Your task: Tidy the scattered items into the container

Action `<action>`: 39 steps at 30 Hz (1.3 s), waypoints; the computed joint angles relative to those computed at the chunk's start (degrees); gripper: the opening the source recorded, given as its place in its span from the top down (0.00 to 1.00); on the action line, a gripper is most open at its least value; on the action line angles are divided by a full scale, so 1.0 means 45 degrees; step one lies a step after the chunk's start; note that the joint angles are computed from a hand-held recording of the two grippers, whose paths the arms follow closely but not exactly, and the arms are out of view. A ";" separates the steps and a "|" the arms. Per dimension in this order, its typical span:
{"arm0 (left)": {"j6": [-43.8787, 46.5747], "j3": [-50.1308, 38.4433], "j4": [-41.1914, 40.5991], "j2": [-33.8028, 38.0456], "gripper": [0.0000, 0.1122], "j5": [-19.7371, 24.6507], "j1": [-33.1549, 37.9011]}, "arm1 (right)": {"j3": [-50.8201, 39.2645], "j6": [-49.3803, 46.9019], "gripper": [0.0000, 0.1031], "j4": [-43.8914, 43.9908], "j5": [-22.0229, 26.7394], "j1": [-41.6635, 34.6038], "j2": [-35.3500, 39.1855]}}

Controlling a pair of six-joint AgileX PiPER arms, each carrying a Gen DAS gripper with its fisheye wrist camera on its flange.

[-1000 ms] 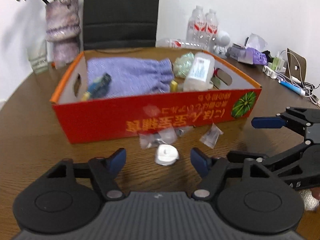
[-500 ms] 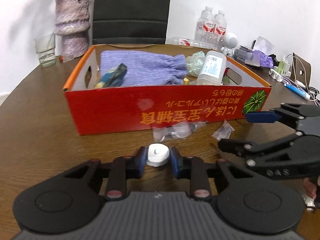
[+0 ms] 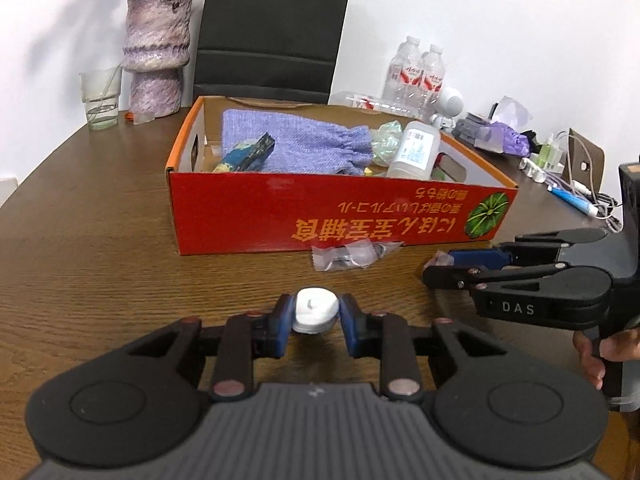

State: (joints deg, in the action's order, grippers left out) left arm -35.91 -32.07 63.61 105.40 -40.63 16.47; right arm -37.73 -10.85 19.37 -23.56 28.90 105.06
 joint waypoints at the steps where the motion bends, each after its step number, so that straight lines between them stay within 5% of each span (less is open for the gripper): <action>1: -0.0249 0.0057 0.0367 -0.0135 0.76 -0.0170 0.0209 | 0.0264 0.0425 0.72 -0.0432 -0.0102 -0.0036 -0.0223; 7: -0.1238 0.0078 0.1254 -0.1611 0.76 -0.0952 0.0689 | 0.1452 0.0964 0.72 -0.1283 -0.0516 -0.0278 -0.2499; 12: -0.2479 -0.1130 0.0666 -0.2308 0.76 -0.0589 -0.0302 | 0.0073 -0.0005 0.71 -0.0807 0.0336 -0.0689 -0.3141; 19: -0.2685 -0.4348 -0.1515 -0.1003 0.76 0.2421 -0.2853 | -0.4003 -0.3732 0.71 0.2808 0.2287 -0.1288 -0.1003; 27: -0.5850 -0.7651 0.0655 0.1502 0.75 0.4013 -0.3658 | -0.6610 -0.5696 0.65 0.5136 0.3516 -0.1743 0.1220; 28: -0.6128 -0.7847 0.0892 0.1671 0.68 0.4018 -0.3641 | -0.6751 -0.6418 0.60 0.5796 0.3528 -0.1746 0.1339; 29: -0.6415 -0.7948 0.1109 0.1770 0.50 0.3983 -0.3592 | -0.6742 -0.6724 0.48 0.6015 0.3399 -0.1726 0.1378; 32: -0.4953 -0.7481 -0.0390 0.1700 0.22 0.3661 -0.3411 | -0.6018 -0.5306 0.24 0.4378 0.2538 -0.1635 0.1095; 36: -0.3478 -0.6034 -0.1362 0.0894 0.09 0.2785 -0.2948 | -0.4196 -0.1308 0.22 0.0203 0.1780 -0.1832 -0.0053; 39: -0.2766 -0.4603 -0.1284 0.0047 0.08 0.1981 -0.2452 | -0.2385 0.0693 0.21 -0.1966 0.0999 -0.1949 -0.1198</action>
State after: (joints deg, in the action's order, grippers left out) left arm -48.36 -52.78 57.83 105.61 -31.72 5.43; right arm -48.46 -7.73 10.52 -19.07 20.12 99.67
